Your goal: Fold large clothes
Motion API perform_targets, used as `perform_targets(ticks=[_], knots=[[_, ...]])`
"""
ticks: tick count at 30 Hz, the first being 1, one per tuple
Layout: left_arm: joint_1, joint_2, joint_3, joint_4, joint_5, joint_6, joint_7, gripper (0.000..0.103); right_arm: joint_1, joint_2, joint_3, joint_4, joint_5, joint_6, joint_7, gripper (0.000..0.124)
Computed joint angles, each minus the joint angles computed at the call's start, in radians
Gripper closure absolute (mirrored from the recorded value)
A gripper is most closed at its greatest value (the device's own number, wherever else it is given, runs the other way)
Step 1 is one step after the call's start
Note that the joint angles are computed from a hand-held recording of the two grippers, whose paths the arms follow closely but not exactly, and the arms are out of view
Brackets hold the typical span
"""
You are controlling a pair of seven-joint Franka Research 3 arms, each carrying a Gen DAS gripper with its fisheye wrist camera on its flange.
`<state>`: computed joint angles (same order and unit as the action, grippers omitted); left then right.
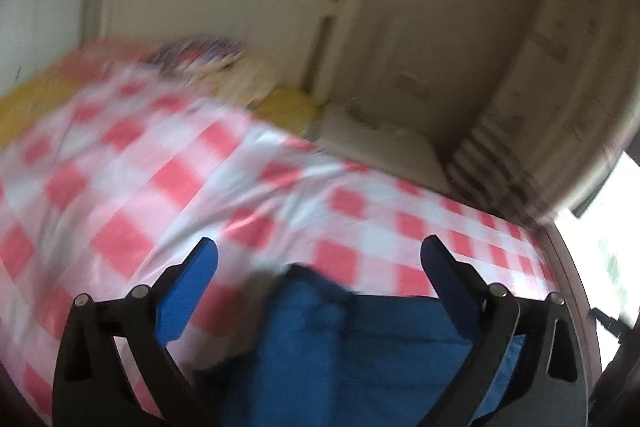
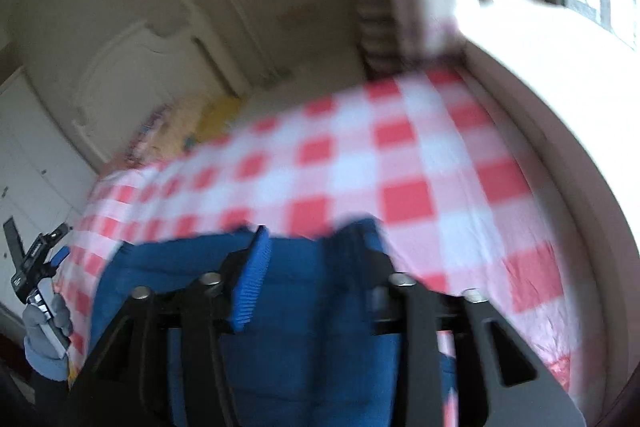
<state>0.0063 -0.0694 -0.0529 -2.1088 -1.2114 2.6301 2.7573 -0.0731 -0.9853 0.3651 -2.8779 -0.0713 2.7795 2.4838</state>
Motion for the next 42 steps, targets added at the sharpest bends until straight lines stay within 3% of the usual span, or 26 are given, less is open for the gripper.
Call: perform_targets(ticks=[1, 3, 6, 11, 15, 17, 18, 19, 20, 21, 27, 42], knots=[[-0.011, -0.043, -0.009, -0.028, -0.014, -0.005, 0.043, 0.002, -0.026, 0.013, 0.049, 0.032, -0.021, 0.026, 0.015, 0.027], [-0.043, -0.105, -0.014, -0.071, -0.019, -0.013, 0.093, 0.002, -0.070, 0.037, 0.126, 0.087, -0.071, 0.068, 0.018, 0.025], [-0.098, -0.174, -0.036, -0.135, 0.059, 0.044, 0.078, 0.002, -0.163, 0.069, 0.260, 0.204, -0.155, -0.034, 0.049, 0.025], [-0.149, -0.135, -0.071, -0.162, 0.227, 0.156, -0.091, 0.002, -0.235, 0.207, 0.363, 0.303, -0.261, -0.087, 0.103, 0.025], [-0.146, -0.012, -0.122, -0.161, 0.553, 0.275, -0.366, 0.002, -0.280, 0.383, 0.413, 0.365, -0.323, -0.147, 0.133, 0.041], [-0.158, 0.061, -0.122, -0.166, 0.689, 0.357, -0.449, 0.002, -0.324, 0.531, 0.451, 0.402, -0.362, -0.199, 0.143, 0.046], [-0.158, 0.092, -0.115, -0.169, 0.839, 0.381, -0.563, 0.002, -0.314, 0.578, 0.432, 0.397, -0.356, -0.177, 0.146, 0.046], [-0.174, 0.142, -0.090, -0.145, 0.935, 0.349, -0.635, 0.002, -0.308, 0.591, 0.416, 0.387, -0.368, -0.146, 0.172, 0.045], [-0.159, 0.170, -0.100, -0.126, 0.961, 0.331, -0.671, 0.002, -0.300, 0.594, 0.404, 0.388, -0.382, -0.145, 0.185, 0.045], [-0.116, 0.176, -0.144, -0.124, 0.917, 0.341, -0.645, 0.002, -0.291, 0.608, 0.394, 0.395, -0.396, -0.154, 0.188, 0.045], [-0.035, 0.182, -0.233, -0.136, 0.790, 0.370, -0.530, 0.002, -0.219, 0.632, 0.323, 0.385, -0.459, -0.149, 0.237, 0.044], [-0.029, 0.182, -0.246, -0.136, 0.766, 0.378, -0.519, 0.002, -0.061, 0.694, 0.172, 0.410, -0.601, -0.203, 0.351, 0.039]])
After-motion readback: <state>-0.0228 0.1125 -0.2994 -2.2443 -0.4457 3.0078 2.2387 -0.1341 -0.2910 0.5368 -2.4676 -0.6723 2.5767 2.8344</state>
